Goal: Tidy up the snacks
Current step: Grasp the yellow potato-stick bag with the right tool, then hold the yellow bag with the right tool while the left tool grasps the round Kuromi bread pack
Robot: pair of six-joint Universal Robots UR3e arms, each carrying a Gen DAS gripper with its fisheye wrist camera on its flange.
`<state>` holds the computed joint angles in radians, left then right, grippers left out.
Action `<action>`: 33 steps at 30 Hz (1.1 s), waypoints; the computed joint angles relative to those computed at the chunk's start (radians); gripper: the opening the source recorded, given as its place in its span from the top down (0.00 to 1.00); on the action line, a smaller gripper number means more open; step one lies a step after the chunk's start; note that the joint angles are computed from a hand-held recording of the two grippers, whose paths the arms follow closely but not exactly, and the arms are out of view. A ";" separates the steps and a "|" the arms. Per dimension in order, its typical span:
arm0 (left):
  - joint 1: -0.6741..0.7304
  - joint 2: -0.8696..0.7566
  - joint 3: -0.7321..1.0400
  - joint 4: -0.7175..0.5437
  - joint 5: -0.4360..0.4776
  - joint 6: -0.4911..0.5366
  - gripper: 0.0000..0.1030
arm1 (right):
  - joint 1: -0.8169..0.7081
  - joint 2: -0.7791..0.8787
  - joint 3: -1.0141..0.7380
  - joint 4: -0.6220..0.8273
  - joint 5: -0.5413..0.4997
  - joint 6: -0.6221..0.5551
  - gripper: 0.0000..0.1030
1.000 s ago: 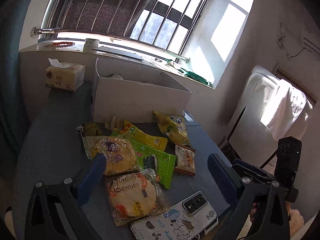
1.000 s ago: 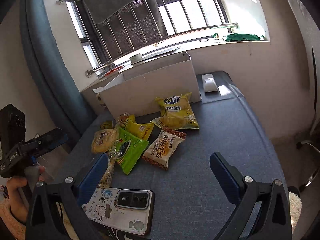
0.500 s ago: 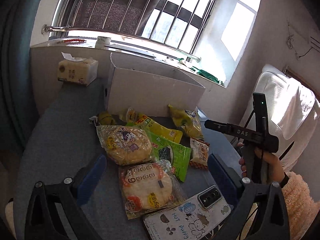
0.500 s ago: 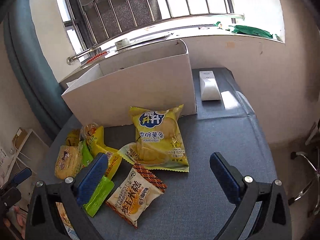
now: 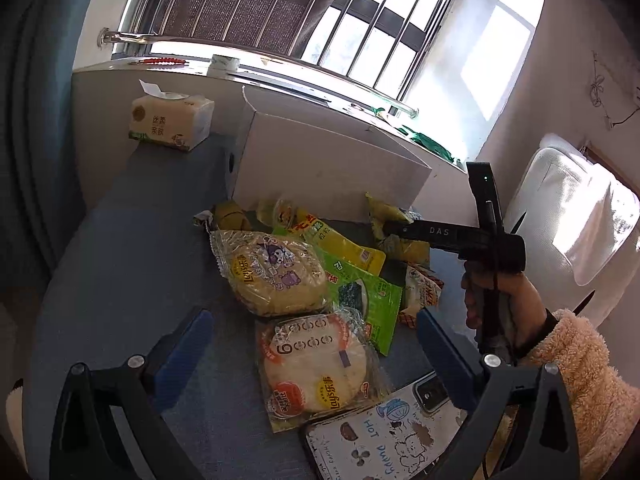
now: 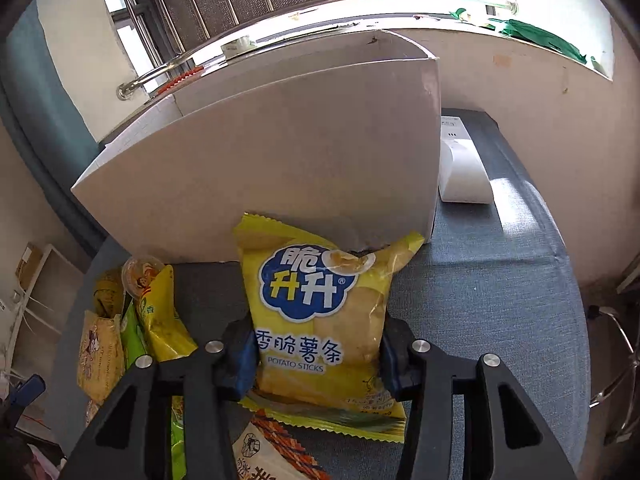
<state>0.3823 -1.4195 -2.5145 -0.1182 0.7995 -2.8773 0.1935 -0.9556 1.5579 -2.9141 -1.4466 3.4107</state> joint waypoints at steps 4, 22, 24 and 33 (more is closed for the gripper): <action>-0.054 -0.079 0.064 0.023 0.061 -0.036 0.00 | -0.021 -0.128 0.192 -0.136 0.029 0.016 0.49; -0.374 -0.506 0.524 -0.009 0.504 -0.128 0.14 | 0.037 -0.595 0.784 -0.551 -0.052 0.147 0.48; -0.371 -0.495 0.481 0.046 0.490 -0.087 0.22 | 0.043 -0.598 0.806 -0.559 -0.052 0.153 0.48; -0.218 -0.281 0.306 0.129 0.275 -0.073 0.24 | 0.047 -0.537 0.790 -0.594 -0.015 0.161 0.48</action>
<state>0.1638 -1.7009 -2.2084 0.0113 1.0750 -2.9504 0.2407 -1.4929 2.3474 -3.5083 -1.4613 3.5712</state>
